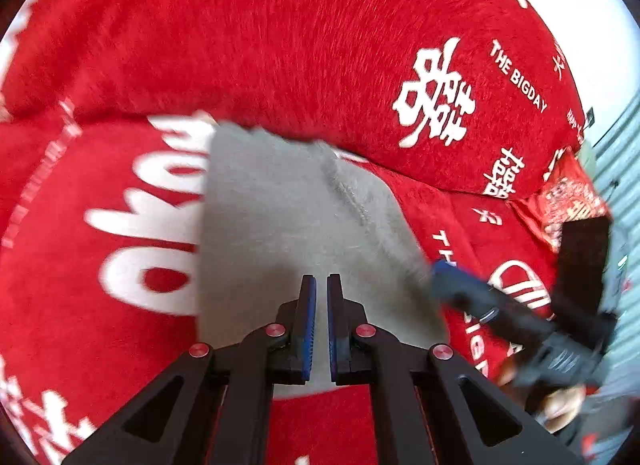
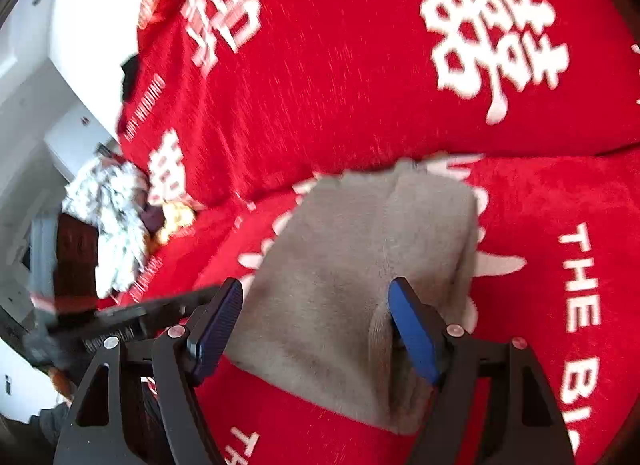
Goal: Fold small clothes
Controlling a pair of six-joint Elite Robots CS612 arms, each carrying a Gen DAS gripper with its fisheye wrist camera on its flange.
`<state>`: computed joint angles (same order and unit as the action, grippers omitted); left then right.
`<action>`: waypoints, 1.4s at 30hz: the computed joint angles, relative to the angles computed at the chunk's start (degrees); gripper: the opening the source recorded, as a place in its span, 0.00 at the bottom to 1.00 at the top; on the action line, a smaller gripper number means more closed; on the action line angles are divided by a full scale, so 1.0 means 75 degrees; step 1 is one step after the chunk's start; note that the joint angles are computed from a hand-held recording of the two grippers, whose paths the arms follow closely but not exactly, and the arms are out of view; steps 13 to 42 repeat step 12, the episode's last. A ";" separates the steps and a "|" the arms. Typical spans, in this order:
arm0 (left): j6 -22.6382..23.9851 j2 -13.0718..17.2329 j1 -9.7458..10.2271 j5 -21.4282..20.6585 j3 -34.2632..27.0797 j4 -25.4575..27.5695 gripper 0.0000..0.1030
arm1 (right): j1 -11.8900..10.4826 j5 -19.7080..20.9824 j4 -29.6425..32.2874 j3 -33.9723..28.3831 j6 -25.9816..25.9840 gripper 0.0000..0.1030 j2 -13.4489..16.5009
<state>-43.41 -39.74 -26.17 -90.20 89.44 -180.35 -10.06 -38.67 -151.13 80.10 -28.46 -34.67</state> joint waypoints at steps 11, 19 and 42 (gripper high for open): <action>0.0959 0.0129 -0.0380 0.1675 -0.0538 0.1934 0.06 | 0.0130 -0.1229 -0.0203 -0.0136 0.0339 0.76 0.0142; 0.0933 0.0099 -0.0440 0.1939 -0.0497 0.1960 0.06 | 0.0111 -0.1214 -0.0329 -0.0059 0.0333 0.76 0.0095; 0.0933 0.0099 -0.0440 0.1939 -0.0497 0.1960 0.06 | 0.0111 -0.1214 -0.0329 -0.0059 0.0333 0.76 0.0095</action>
